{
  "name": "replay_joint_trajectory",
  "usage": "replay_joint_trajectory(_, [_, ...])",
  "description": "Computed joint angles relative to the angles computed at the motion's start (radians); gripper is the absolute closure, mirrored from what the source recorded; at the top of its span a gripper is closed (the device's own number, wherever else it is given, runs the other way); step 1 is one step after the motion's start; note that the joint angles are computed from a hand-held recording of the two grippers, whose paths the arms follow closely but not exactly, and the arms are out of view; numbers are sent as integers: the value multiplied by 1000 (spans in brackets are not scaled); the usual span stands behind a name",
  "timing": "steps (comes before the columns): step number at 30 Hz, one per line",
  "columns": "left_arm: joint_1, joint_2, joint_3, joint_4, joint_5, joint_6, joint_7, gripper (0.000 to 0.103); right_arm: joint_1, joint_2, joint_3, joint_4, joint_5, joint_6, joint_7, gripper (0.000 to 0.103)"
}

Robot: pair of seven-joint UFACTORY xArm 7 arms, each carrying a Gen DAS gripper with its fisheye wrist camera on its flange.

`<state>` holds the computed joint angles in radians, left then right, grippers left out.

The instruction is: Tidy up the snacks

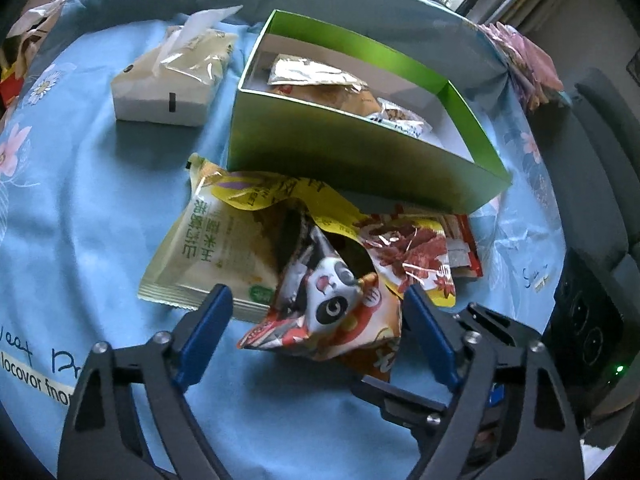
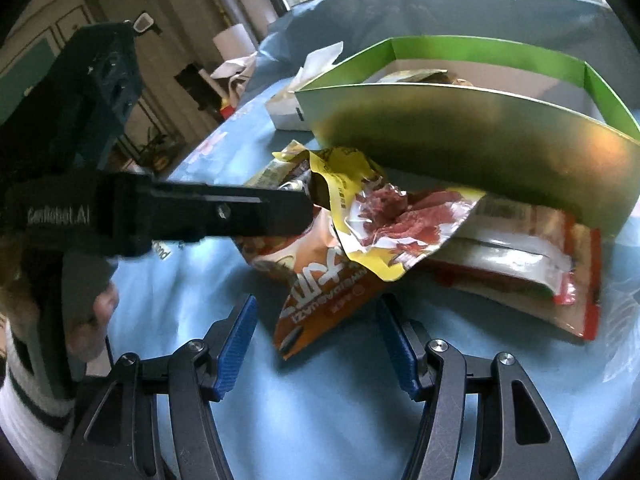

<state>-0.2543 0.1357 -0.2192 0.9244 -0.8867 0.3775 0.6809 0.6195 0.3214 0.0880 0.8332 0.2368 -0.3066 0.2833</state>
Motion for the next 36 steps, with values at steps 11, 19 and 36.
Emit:
replay_joint_trajectory(11, [5,15,0,18,0,41,-15,39,-24,29,15,29,-27,-5,30,41])
replay_joint_trajectory(19, [0,23,-4,16,46,29,-59,39,-109,34,78,22,-104,-23,96,54])
replay_joint_trajectory(36, [-32,-131,31,-134,-67,-9,54,39,-148,12,151,-18,-224,-87,194,64])
